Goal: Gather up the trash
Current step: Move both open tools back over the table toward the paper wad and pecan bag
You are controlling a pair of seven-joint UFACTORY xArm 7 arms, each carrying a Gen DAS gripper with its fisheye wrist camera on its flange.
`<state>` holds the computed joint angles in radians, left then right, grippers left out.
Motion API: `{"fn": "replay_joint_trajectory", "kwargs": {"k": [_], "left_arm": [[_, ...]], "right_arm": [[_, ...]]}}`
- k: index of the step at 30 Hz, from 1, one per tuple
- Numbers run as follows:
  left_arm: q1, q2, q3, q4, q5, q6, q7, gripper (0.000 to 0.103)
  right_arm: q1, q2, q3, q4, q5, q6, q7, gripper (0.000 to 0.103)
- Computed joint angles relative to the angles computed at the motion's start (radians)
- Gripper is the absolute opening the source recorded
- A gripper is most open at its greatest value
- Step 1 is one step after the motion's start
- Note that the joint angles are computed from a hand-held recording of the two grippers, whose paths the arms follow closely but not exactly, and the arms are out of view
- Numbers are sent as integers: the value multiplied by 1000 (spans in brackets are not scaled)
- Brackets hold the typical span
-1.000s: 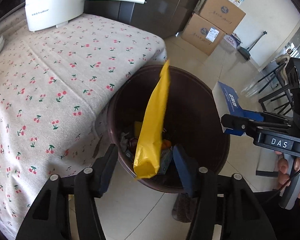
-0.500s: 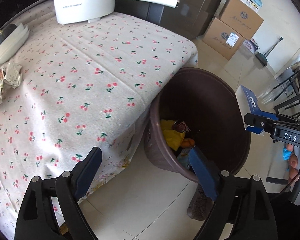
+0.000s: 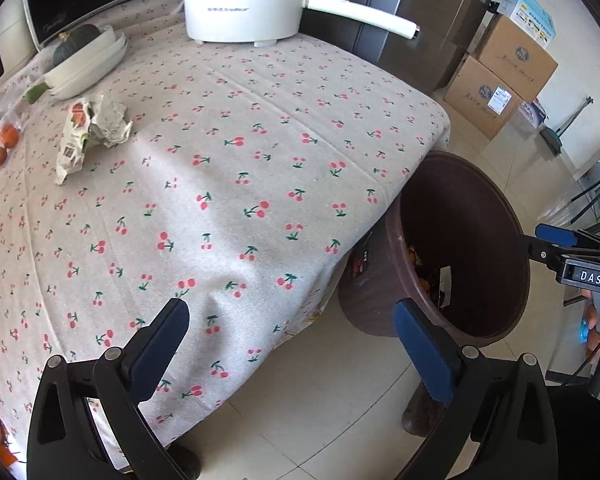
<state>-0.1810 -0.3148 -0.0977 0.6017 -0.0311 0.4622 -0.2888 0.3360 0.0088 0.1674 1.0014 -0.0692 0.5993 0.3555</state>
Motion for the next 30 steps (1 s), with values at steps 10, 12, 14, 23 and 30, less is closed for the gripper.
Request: {"fn": "replay_joint_trajectory", "kwargs": {"k": [10,12,14,23,30], "left_arm": [[68,-118,54,-83,-2,46,11,103],[72,-137,82,-96,-26,62,41,103],[82,-158,109,-109,-52,82,68,103],[247,-200,146,-132,-13,97,81,103],[264,-100,222,-69,-69,53,178,103]], "right_arm": [[46,52,22,79,-41,20,26,85],[59,72,25,104,-55,27,40,85],[74,92,28,132,-63,35,50,85],[158,213,33,298,-117,71,97,85],[242,361,33,491,-125,108,110,86]]}}
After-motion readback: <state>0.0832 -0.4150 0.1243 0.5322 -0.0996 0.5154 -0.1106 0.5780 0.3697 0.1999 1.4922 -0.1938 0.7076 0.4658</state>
